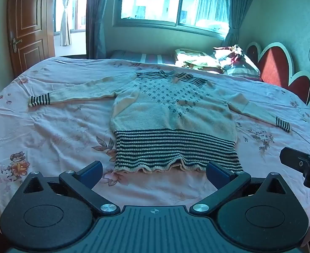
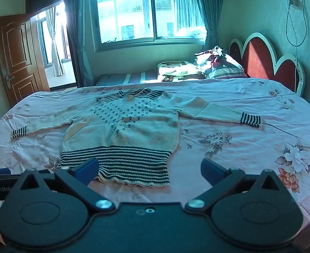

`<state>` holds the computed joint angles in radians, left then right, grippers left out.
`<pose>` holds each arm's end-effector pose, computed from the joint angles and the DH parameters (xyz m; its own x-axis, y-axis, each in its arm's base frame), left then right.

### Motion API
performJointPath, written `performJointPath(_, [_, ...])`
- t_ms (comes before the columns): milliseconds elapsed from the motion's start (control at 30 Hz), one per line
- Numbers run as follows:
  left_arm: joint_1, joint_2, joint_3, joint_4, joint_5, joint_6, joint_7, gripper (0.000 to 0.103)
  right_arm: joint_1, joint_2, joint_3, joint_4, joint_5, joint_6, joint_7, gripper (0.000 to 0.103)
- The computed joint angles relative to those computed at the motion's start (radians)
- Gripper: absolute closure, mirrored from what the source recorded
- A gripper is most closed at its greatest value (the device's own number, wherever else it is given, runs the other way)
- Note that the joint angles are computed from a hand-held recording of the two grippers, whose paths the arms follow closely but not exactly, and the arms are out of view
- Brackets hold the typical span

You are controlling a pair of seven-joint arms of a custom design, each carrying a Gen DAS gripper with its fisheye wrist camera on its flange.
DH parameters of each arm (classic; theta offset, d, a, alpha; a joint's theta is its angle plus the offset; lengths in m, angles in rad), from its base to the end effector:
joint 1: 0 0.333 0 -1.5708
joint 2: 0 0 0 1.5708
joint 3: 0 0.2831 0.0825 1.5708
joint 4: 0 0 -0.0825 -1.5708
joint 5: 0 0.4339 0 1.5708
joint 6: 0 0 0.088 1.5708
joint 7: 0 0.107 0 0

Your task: Fold small clothes

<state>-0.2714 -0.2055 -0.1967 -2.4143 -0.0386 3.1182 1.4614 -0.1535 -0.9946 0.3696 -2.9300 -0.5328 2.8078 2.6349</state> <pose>0.5000 -0.2512 0.4364 -0.3637 -0.9283 0.0770 -0.5981 0.1693 -0.7834 0.3789 0.0822 0.4455 -0.3946 -0.9175 -0.0495 -0.4856 0.2540 -0.8365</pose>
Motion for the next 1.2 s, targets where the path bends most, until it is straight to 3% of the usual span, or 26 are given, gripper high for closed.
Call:
performJointPath(133, [0.063, -0.009, -0.061, 0.006, 0.086, -0.023, -0.079, 0.000, 0.006, 0.009, -0.003, 0.005, 0.005, -0.003, 0.003, 0.001])
performJointPath(200, [0.012, 0.004, -0.009, 0.020, 0.040, -0.033, -0.029, 0.000, 0.008, 0.013, -0.005, 0.006, 0.006, -0.003, 0.004, 0.001])
performJointPath(267, [-0.004, 0.012, 0.008, 0.027, 0.016, -0.030, -0.002, 0.000, 0.006, 0.014, -0.004, 0.007, 0.005, -0.002, 0.006, 0.001])
performJointPath(1200, [0.016, 0.016, -0.010, 0.035, 0.021, -0.015, 0.011, 0.000, -0.001, 0.035, -0.002, 0.025, -0.022, -0.003, 0.019, 0.001])
